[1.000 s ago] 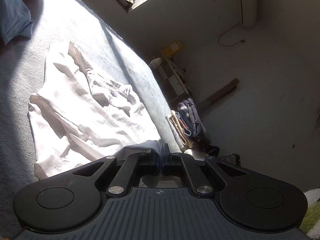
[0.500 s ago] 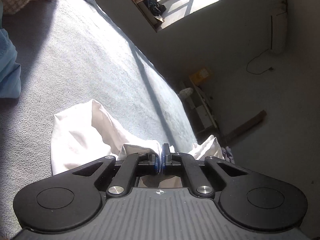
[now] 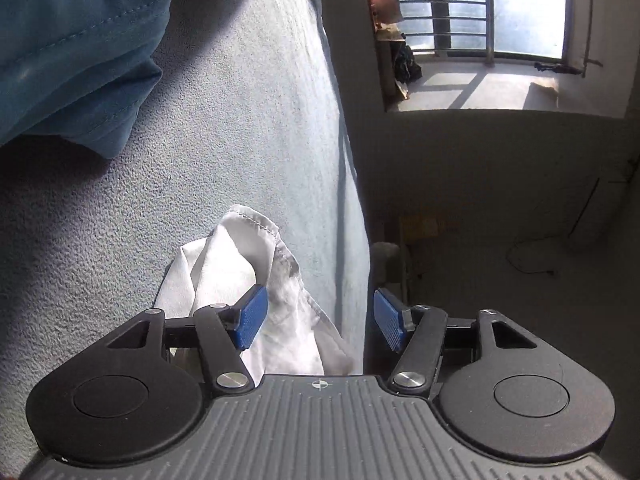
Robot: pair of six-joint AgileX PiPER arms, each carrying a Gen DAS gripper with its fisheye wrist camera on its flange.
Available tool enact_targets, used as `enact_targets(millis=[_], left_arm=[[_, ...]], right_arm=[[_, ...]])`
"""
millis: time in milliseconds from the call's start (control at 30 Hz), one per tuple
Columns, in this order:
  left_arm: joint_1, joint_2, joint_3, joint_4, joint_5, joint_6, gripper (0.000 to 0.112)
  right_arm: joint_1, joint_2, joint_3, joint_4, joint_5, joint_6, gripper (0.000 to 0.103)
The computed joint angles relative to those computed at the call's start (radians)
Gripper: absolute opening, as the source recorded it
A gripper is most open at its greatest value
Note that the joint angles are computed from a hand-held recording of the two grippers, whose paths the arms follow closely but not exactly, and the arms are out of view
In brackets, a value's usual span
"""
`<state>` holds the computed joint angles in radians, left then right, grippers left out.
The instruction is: Fold clothes
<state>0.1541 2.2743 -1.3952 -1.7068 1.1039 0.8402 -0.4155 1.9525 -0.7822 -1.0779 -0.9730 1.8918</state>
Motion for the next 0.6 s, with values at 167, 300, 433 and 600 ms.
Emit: enact_targets(millis=[167,300,433,600], left_arm=[[0.007,-0.044,0.063,-0.032,-0.012,0.036,0.066],[0.033,-0.106,0.121,-0.014,0.005,0.066,0.066],[0.077,-0.189,0.188,0.048,0.033,0.102,0.068],[0.155,-0.337,0.351,0.141,0.024,0.171,0.069]], right_arm=[[0.027,-0.061,0.043,0.053,0.043,-0.095,0.044],[0.004,-0.163,0.072,-0.103,0.088,-0.023,0.044],[-0.106,-0.320,0.194,-0.246,0.025,0.051,0.049],[-0.314,-0.503,0.359,-0.421,-0.092,0.135,0.051]])
